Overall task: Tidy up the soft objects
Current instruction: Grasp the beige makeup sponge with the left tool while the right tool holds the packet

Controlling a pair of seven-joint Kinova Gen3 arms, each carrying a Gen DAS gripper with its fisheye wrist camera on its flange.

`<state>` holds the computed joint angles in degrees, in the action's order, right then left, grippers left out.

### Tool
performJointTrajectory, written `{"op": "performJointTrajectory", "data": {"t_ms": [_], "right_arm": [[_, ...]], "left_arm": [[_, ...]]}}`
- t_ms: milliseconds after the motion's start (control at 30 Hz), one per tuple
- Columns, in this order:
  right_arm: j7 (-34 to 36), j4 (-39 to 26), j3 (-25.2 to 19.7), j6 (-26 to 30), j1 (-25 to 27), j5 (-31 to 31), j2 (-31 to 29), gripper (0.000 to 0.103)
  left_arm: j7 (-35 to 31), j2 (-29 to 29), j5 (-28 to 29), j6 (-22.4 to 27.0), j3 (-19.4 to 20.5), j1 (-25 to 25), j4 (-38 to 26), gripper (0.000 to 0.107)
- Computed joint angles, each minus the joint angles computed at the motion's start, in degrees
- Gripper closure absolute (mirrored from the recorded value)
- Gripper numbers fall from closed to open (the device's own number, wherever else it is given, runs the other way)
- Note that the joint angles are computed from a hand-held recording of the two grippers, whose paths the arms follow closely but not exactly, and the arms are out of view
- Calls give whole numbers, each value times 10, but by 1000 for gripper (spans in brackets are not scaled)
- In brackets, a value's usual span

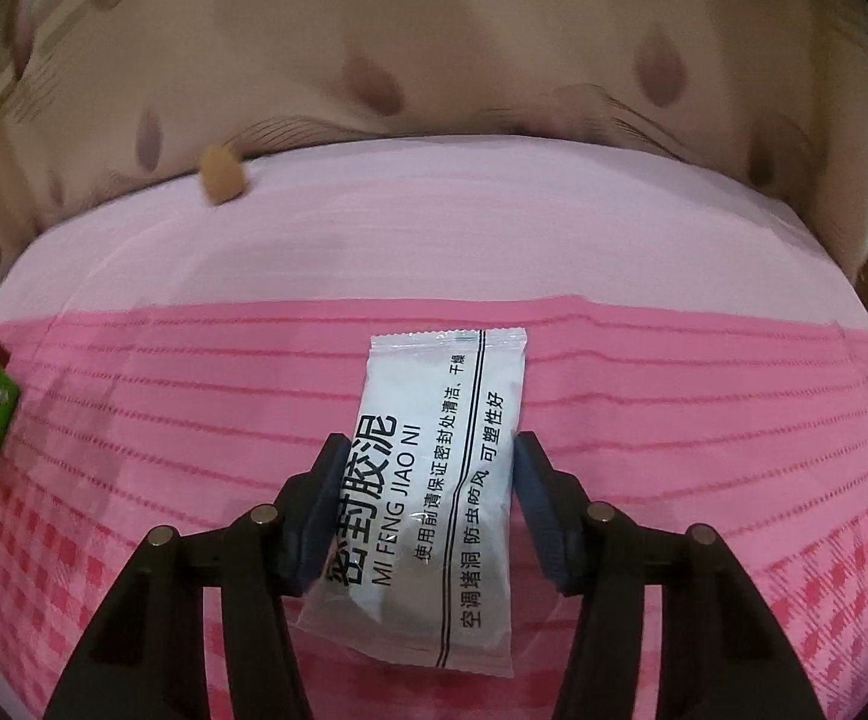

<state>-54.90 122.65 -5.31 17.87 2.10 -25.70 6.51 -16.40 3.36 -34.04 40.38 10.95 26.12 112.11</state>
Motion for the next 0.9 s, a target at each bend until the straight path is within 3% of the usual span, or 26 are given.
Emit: {"op": "performJointTrajectory", "data": {"t_ms": [133, 200, 267, 400, 567, 900], "right_arm": [[-41, 3, 47, -14, -37, 25, -1, 52], [-68, 0, 37, -14, -25, 38, 1, 52], [-61, -3, 9, -11, 6, 32, 3, 51], [-58, -5, 6, -6, 8, 31, 3, 49], [-39, -7, 5, 0, 14, 20, 2, 46], [-50, -11, 10, 1, -3, 40, 6, 40]], "left_arm": [[-93, 61, 82, -50, 38, -103, -57, 40], [-140, 98, 105, -43, 40, -126, -98, 38], [-184, 128, 131, -41, 16, -121, -132, 37], [-249, 179, 190, -30, -70, -75, -189, 37], [-295, 237, 234, -1, -85, -86, -251, 36], [-297, 312, 247, 36, -118, -84, -326, 36]]}}
